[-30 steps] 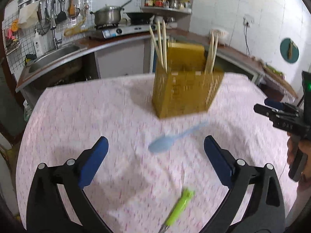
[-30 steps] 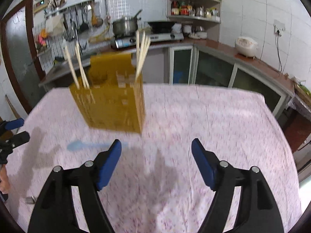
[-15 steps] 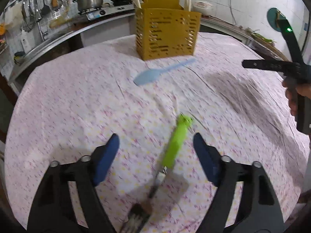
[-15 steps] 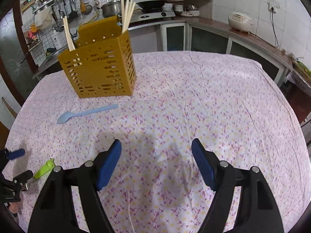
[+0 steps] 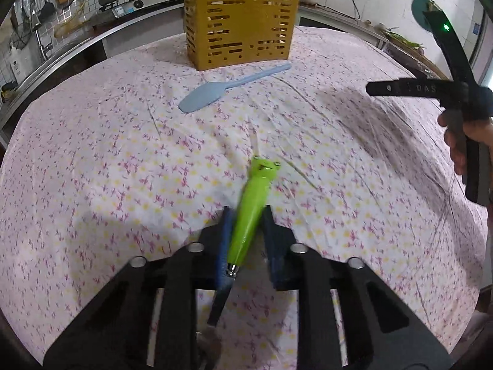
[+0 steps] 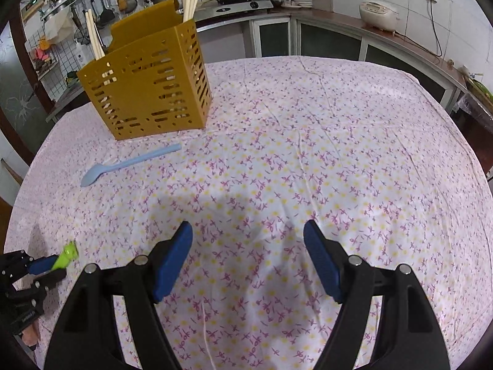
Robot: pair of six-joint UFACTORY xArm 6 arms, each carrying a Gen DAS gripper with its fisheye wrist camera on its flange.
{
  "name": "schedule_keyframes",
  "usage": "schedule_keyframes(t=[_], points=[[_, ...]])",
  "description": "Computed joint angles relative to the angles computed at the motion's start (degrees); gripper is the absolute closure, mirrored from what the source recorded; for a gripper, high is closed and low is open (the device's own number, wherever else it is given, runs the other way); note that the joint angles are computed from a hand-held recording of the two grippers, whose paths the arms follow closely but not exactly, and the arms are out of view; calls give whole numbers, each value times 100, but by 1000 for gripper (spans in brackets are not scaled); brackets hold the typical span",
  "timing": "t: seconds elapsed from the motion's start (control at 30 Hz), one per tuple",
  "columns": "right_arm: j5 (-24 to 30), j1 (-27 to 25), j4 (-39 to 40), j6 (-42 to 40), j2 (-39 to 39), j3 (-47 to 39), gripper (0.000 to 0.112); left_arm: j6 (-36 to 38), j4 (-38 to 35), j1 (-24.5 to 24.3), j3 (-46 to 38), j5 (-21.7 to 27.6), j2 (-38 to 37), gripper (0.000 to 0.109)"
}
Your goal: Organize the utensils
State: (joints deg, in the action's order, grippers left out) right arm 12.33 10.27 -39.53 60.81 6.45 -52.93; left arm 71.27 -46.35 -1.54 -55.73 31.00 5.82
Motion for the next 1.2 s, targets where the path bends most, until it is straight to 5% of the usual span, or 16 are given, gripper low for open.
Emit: schedule_keyframes(t=[0.5,0.83,1.0,1.2], points=[[994,418,1664,-701,1063,-1639,39,-769,344,117,-796,-208,514,96],[2164,748,2093,-127,2131,-3376,40,-1618,843,491,-2264,-390,1571,96],[2858,862,2310,74,2633,-4229,64,-1834,984,593,-2851,-381,2039,96],[2720,800,2571,742,2824,-4470,65,-1680,752,738,-2995,-145,2145,95]])
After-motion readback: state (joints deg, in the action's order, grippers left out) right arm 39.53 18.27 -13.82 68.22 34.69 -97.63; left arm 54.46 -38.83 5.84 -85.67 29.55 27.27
